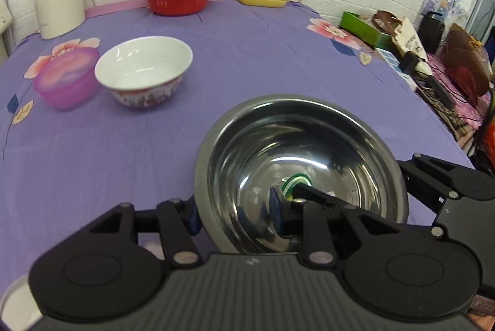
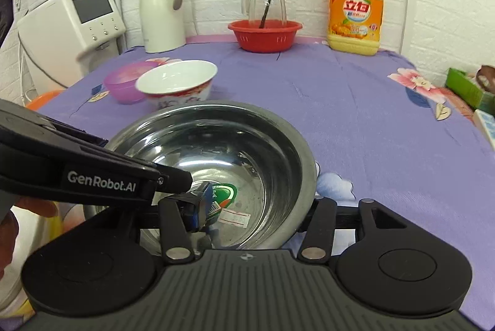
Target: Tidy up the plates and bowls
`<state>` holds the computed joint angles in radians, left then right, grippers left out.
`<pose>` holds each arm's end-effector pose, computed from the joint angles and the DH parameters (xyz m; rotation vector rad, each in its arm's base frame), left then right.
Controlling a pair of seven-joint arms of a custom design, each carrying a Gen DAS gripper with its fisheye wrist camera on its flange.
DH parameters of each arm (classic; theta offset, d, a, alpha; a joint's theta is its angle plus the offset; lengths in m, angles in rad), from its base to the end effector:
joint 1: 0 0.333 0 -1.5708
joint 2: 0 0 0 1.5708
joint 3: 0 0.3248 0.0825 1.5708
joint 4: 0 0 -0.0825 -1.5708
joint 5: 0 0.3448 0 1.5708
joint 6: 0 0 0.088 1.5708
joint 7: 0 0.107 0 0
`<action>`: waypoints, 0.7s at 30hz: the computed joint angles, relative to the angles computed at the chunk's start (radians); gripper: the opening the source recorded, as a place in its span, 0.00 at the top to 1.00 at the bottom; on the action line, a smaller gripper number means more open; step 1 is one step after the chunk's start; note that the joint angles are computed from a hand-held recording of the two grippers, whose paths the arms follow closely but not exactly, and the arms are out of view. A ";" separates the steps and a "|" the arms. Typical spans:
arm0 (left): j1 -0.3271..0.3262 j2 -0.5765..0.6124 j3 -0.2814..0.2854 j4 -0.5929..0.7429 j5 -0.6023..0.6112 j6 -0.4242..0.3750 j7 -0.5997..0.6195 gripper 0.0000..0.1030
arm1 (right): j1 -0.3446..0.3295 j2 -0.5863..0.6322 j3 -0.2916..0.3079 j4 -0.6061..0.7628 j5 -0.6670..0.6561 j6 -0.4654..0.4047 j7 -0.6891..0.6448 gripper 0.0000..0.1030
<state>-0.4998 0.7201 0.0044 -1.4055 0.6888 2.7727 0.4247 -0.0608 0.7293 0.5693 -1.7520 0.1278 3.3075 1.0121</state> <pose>0.6394 -0.3780 0.3704 -1.9044 1.7546 -0.8540 0.6495 0.2434 0.3426 -1.9944 1.0189 -0.5164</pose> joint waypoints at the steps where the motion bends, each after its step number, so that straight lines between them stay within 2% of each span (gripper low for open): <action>1: -0.009 -0.019 0.006 -0.036 0.013 0.024 -0.018 0.75 | -0.006 -0.024 0.002 -0.046 0.005 0.031 0.004 0.14; 4: -0.038 -0.063 0.022 -0.116 0.056 0.071 -0.063 0.75 | -0.035 -0.080 0.014 -0.159 -0.008 0.094 0.053 0.12; 7: -0.067 -0.082 0.036 -0.150 0.104 0.081 -0.101 0.74 | -0.066 -0.114 0.028 -0.236 -0.027 0.128 0.113 0.11; 10: -0.057 -0.075 0.012 -0.154 0.109 0.091 -0.095 0.74 | -0.048 -0.145 -0.004 -0.286 -0.030 0.153 0.167 0.11; 13: -0.067 -0.069 0.016 -0.151 0.120 0.098 -0.103 0.74 | -0.042 -0.157 -0.023 -0.308 -0.049 0.159 0.217 0.11; 19: -0.084 -0.069 0.034 -0.170 0.155 0.115 -0.157 0.75 | -0.106 -0.140 0.019 -0.345 -0.149 0.179 0.315 0.07; 21: -0.078 -0.062 0.029 -0.162 0.149 0.114 -0.159 0.75 | -0.061 -0.145 -0.029 -0.345 -0.156 0.201 0.324 0.07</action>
